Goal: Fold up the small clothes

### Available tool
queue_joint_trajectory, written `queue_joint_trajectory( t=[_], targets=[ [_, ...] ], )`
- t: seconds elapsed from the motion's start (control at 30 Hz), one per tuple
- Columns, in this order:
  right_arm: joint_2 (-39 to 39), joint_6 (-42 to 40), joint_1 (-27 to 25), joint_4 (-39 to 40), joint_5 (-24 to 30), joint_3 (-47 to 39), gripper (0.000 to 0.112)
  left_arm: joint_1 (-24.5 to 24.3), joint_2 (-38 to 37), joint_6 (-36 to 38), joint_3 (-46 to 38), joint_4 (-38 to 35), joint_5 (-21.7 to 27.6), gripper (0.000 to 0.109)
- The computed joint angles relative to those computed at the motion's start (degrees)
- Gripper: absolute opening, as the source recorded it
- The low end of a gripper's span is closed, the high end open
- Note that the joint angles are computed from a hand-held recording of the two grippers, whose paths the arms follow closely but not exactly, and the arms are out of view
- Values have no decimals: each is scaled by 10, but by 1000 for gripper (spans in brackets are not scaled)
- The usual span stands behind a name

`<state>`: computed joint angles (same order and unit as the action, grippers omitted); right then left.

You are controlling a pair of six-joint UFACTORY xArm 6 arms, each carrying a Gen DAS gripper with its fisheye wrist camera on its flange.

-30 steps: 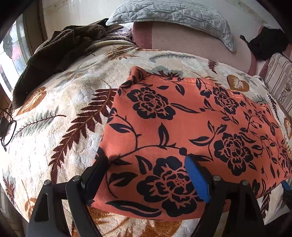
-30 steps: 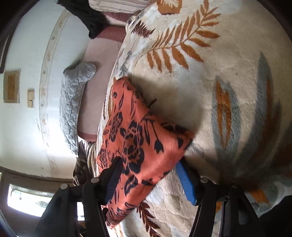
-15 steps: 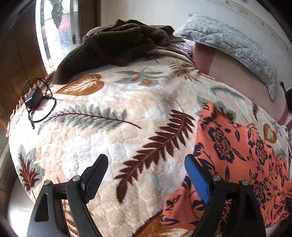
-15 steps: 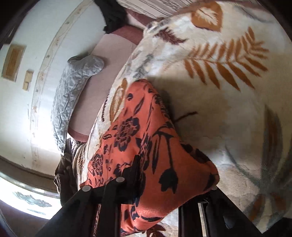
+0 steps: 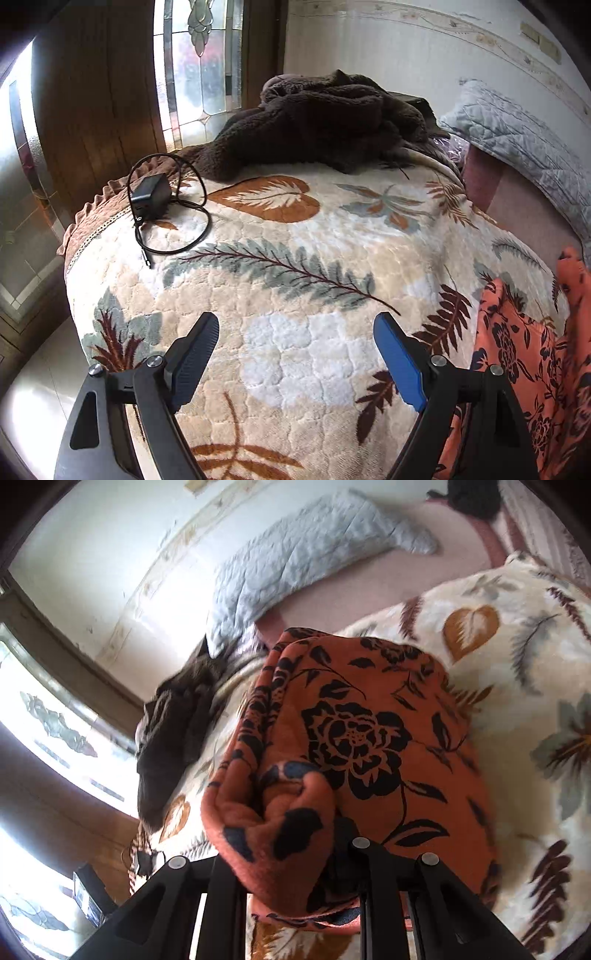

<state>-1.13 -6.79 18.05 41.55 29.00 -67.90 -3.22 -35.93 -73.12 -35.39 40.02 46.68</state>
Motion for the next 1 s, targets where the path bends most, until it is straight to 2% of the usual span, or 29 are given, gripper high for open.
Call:
queue_joint_trajectory(
  t=[0.07, 0.13, 0.2, 0.23, 0.3, 0.33, 0.43, 0.5, 0.57, 0.6, 0.63, 0.7, 0.73, 0.8, 0.83, 0.87, 0.93, 1.0],
  targets=[
    [48, 3, 22, 33, 58, -27, 30, 16, -6, 7, 9, -17, -7, 86],
    [85, -28, 29, 89, 112, -41, 37, 23, -6, 11, 13, -27, -7, 86],
    [71, -86, 28, 151, 101, -11, 37, 20, -6, 9, 13, -25, -7, 86],
    [64, -130, 16, 196, 116, -5, 49, 18, -8, 7, 14, -22, -13, 86],
    [47, -202, -31, 279, 201, 4, 71, 9, -12, 4, 15, -12, -37, 86],
    [33, -227, -52, 307, 233, 12, 72, 1, -13, 3, 14, -5, -48, 86],
    [-25, -283, -91, 315, 236, 49, 72, -23, -15, -4, 15, 27, -105, 86],
    [-51, -289, -108, 288, 197, 65, 72, -39, -7, 3, 15, 42, -160, 86],
    [-75, -269, -113, 240, 137, 88, 65, -60, 13, 40, 9, 28, -205, 86],
    [-80, -272, -121, 233, 123, 97, 52, -74, 26, 53, 1, 25, -212, 86],
    [-75, -275, -130, 233, 119, 95, 42, -91, 39, 53, -9, 37, -209, 86],
    [-65, -276, -147, 233, 131, 95, 38, -125, 69, 53, -33, 73, -182, 86],
    [-53, -270, -149, 219, 142, 91, 38, -145, 91, 64, -51, 80, -141, 86],
    [-20, -233, -140, 145, 166, 79, 35, -176, 152, 125, -93, 44, -36, 86],
    [-19, -235, -135, 127, 159, 86, 35, -178, 176, 155, -102, 16, -13, 86],
    [-18, -256, -131, 133, 149, 89, 34, -174, 177, 161, -95, 5, -15, 86],
    [-10, -247, -138, 116, 169, 66, 34, -159, 151, 156, -71, 4, -49, 86],
    [7, -251, -140, 119, 172, 35, 34, -151, 142, 167, -64, -4, -61, 86]
  ],
)
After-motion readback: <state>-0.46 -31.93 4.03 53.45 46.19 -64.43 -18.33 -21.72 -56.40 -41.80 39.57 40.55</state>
